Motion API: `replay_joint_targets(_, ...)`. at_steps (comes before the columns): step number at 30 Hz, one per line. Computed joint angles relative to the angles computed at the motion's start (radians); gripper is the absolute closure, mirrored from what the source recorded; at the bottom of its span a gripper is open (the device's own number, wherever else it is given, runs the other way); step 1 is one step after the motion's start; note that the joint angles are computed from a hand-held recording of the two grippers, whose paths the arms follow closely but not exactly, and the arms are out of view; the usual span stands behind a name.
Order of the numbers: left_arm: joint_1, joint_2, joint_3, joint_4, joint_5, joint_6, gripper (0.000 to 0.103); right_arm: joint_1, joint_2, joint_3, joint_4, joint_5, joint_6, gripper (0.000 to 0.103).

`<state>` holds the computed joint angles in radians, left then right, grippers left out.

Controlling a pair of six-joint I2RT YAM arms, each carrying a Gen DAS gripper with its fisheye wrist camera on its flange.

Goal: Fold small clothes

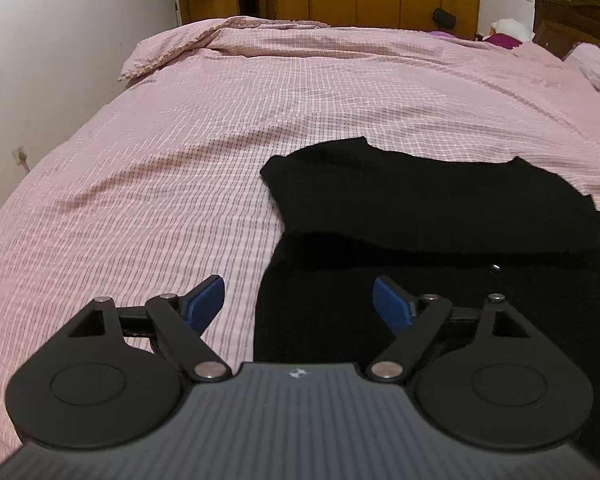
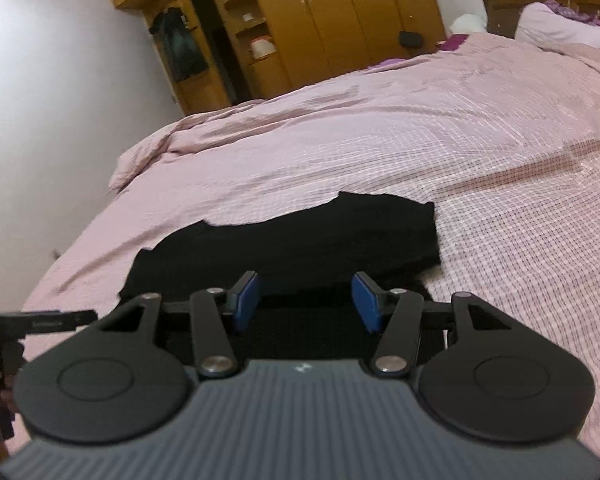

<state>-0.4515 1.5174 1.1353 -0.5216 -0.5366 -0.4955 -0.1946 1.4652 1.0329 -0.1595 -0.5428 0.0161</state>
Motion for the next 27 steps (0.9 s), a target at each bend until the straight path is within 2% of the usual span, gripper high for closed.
replay_joint_targets(7,-0.109,-0.134,-0.074,-0.111,-0.060,-0.121,0.016,-0.024,-0.204,-0.134,-0.100,-0.018,-0.091,0.048)
replay_joint_targets(16,-0.292,-0.248,-0.195,-0.262,-0.134,-0.350,0.015,-0.092,-0.327,-0.226,-0.228,-0.016,-0.150,0.048)
replay_joint_targets(21,-0.362,-0.264,-0.267,-0.277,-0.116,-0.431,0.014,-0.127,-0.343,-0.280,-0.267,0.006,-0.204,0.048)
replay_joint_targets(23,-0.367,-0.253,-0.293,-0.262,-0.102,-0.434,0.014,-0.146,-0.342,-0.298,-0.276,0.004,-0.221,0.041)
replay_joint_targets(27,-0.346,-0.235,-0.326,-0.230,-0.063,-0.448,0.014,-0.164,-0.304,-0.308,-0.288,0.026,-0.226,0.041)
